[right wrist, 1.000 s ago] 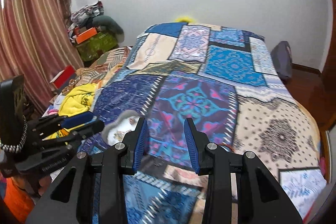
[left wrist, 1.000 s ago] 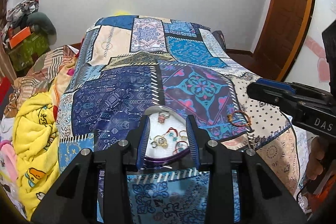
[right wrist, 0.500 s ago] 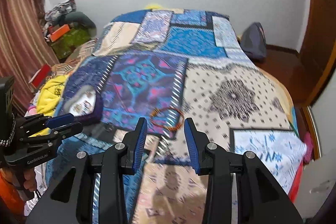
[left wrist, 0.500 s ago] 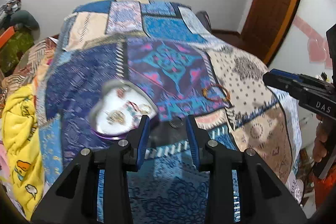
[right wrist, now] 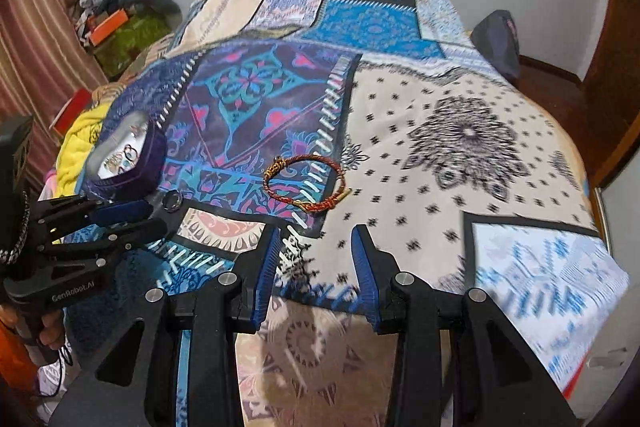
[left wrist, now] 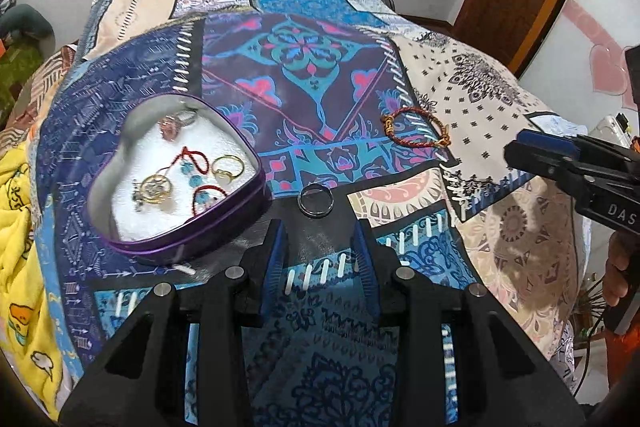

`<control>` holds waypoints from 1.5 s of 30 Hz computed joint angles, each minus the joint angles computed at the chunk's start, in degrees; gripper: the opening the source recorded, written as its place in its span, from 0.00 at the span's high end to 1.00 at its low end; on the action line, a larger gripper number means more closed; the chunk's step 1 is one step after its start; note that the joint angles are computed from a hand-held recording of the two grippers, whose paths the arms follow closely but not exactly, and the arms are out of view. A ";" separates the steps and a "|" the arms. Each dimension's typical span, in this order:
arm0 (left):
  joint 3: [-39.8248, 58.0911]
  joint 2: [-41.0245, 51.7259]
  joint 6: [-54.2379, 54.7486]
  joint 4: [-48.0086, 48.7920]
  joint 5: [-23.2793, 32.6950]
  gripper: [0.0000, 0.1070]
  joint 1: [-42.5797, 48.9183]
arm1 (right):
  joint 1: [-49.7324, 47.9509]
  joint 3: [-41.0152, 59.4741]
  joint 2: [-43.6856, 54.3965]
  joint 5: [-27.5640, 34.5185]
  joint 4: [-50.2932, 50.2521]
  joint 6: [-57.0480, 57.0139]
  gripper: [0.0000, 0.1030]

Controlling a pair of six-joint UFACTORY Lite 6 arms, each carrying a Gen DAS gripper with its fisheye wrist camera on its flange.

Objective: Organize jewelry
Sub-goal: 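Move the left tool to the black ring while the right tool reaches the orange bracelet, then grasp the black ring with the left tool while the right tool grasps the orange bracelet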

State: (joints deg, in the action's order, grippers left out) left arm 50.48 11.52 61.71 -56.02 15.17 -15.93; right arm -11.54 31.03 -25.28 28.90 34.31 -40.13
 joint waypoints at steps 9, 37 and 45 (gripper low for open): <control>3.09 4.86 5.97 -6.15 -1.57 0.68 -1.27 | 2.84 7.44 12.87 -3.22 0.21 -4.31 0.61; 1.09 3.57 18.03 -18.42 -3.22 0.81 -1.29 | 5.34 10.38 20.54 -2.24 6.67 -10.16 0.89; -1.09 -1.24 16.76 -16.76 -2.13 0.81 -0.46 | 6.61 8.33 17.74 -1.96 6.78 -9.32 0.97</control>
State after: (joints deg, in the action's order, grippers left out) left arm 49.40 10.28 78.48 -72.78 13.04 -16.39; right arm -4.93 39.36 -7.54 26.93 41.09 -49.45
